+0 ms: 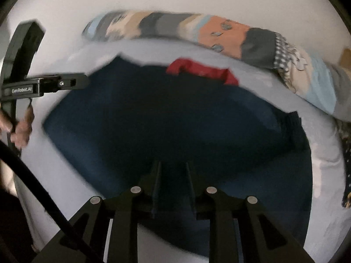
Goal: Fold large clothes
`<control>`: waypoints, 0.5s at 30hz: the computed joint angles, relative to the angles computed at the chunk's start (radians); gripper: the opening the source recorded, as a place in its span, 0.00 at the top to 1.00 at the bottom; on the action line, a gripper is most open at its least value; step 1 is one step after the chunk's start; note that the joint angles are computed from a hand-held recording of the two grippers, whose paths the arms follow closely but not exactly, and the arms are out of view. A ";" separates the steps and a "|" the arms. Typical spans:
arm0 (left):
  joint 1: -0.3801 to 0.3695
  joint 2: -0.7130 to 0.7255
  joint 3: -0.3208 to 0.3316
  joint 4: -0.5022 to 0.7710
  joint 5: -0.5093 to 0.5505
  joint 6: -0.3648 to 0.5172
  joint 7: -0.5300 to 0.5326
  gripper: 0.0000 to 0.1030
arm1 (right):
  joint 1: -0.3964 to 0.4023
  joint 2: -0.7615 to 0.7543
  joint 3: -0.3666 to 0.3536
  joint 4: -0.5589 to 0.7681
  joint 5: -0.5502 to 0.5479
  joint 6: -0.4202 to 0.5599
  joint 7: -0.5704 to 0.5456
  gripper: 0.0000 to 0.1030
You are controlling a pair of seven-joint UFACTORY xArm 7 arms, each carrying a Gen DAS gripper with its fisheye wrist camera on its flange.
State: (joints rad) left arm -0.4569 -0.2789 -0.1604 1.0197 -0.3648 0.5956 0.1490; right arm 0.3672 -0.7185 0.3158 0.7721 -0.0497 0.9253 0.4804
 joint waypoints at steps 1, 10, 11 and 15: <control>0.022 -0.001 -0.021 -0.033 0.070 0.010 -0.024 0.31 | -0.006 -0.012 0.017 -0.014 -0.018 0.055 0.004 0.77; 0.131 -0.099 0.002 -0.159 0.245 0.021 -0.130 0.31 | -0.165 -0.312 -0.053 -0.145 -0.072 0.417 0.095 0.82; 0.119 -0.122 0.014 -0.162 0.228 0.033 -0.122 0.31 | -0.166 -0.325 -0.053 -0.137 -0.055 0.418 0.111 0.82; 0.051 -0.183 0.019 -0.168 0.150 0.014 -0.096 0.31 | -0.094 -0.239 0.019 -0.043 0.036 0.314 0.120 0.75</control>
State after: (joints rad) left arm -0.4063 -0.4624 -0.1413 0.8521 -0.2147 0.6091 0.0528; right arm 0.2728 -0.9576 0.3349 0.7289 -0.0140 1.2393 0.6009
